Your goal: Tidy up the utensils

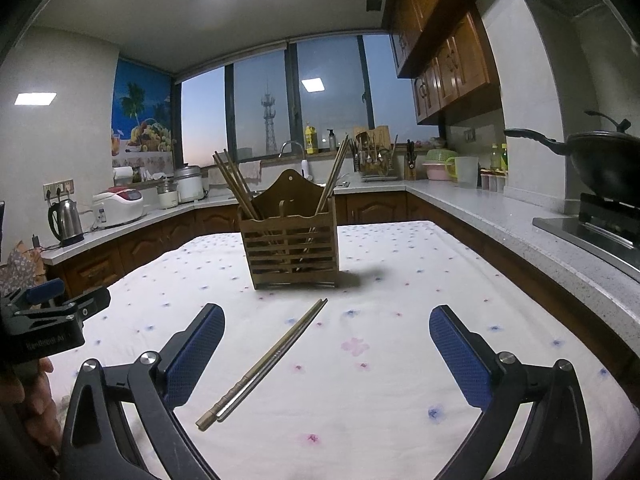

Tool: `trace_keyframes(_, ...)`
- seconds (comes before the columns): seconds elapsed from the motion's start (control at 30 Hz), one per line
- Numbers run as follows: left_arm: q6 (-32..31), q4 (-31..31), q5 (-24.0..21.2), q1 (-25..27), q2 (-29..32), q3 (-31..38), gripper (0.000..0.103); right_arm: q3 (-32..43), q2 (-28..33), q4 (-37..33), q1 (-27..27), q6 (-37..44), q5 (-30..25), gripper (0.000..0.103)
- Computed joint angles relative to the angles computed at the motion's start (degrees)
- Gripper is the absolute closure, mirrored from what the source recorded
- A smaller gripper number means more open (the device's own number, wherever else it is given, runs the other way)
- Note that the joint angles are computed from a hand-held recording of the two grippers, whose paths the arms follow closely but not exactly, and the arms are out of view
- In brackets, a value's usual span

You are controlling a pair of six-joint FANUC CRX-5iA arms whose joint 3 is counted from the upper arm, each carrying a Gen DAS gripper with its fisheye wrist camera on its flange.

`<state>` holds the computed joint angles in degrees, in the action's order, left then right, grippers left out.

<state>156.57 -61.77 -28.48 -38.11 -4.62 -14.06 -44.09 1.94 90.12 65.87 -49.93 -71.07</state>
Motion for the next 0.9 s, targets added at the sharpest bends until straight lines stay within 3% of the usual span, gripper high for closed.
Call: trace_keyframes(0.9,0.5,-1.4,0.9,-0.4,-0.4,-0.6,0.000,0.2,0.0,0.2,0.1,-0.1,-0.3,0.000)
